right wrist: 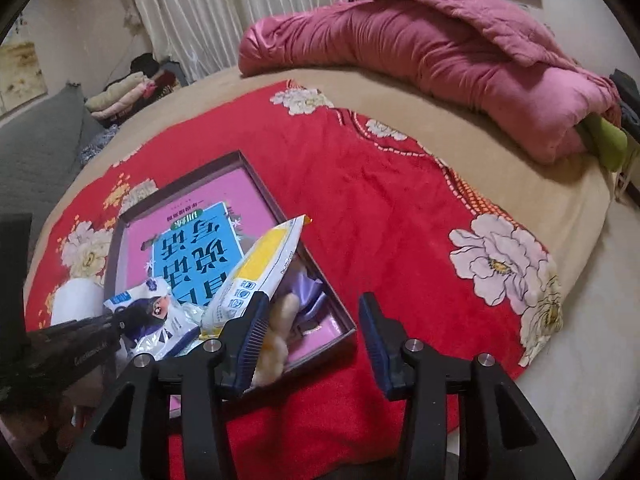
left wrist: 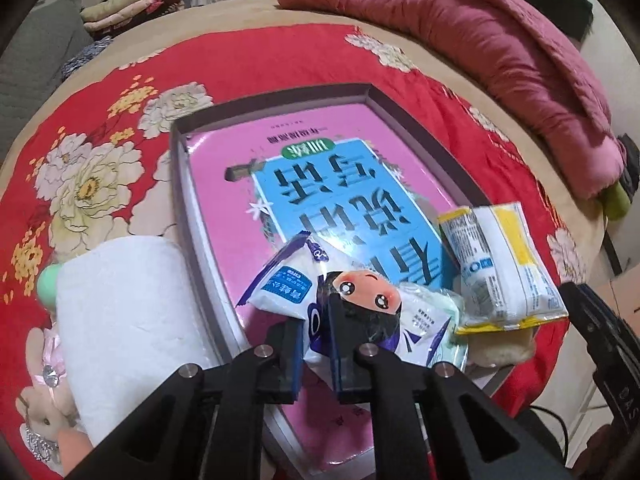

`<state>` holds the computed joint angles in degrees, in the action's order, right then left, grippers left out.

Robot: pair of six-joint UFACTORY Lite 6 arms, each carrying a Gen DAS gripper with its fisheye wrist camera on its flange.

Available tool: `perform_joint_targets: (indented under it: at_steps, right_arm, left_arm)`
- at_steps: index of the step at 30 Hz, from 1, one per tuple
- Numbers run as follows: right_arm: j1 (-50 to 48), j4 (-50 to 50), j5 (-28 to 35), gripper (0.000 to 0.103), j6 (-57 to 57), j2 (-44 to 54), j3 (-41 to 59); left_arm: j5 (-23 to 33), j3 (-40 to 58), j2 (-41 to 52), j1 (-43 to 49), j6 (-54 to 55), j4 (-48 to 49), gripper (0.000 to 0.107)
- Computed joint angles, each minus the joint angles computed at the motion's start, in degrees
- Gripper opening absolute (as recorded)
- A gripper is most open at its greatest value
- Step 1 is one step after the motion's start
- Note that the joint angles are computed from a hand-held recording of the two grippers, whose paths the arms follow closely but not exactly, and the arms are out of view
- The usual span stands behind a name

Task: Organize soft objects
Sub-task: 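Lower blue wipes pack onto tray and open left tool while right tool withdraws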

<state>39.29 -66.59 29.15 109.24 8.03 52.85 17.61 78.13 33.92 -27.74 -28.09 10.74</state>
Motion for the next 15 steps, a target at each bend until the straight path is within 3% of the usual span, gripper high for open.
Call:
perform_joint_targets:
  at_steps: [10,15]
  right_arm:
    - [-2.7,-1.8,-1.5,0.048,0.5,8.8,6.4]
    - [-4.3,-0.1,-3.2,0.051,-2.2,14.4,10.8]
  left_arm:
    - [-1.5,-2.9,-2.6,0.3,2.2,-3.2,0.011]
    - [-2.5,-4.9,-4.6,1.0,7.8,-8.1,0.016]
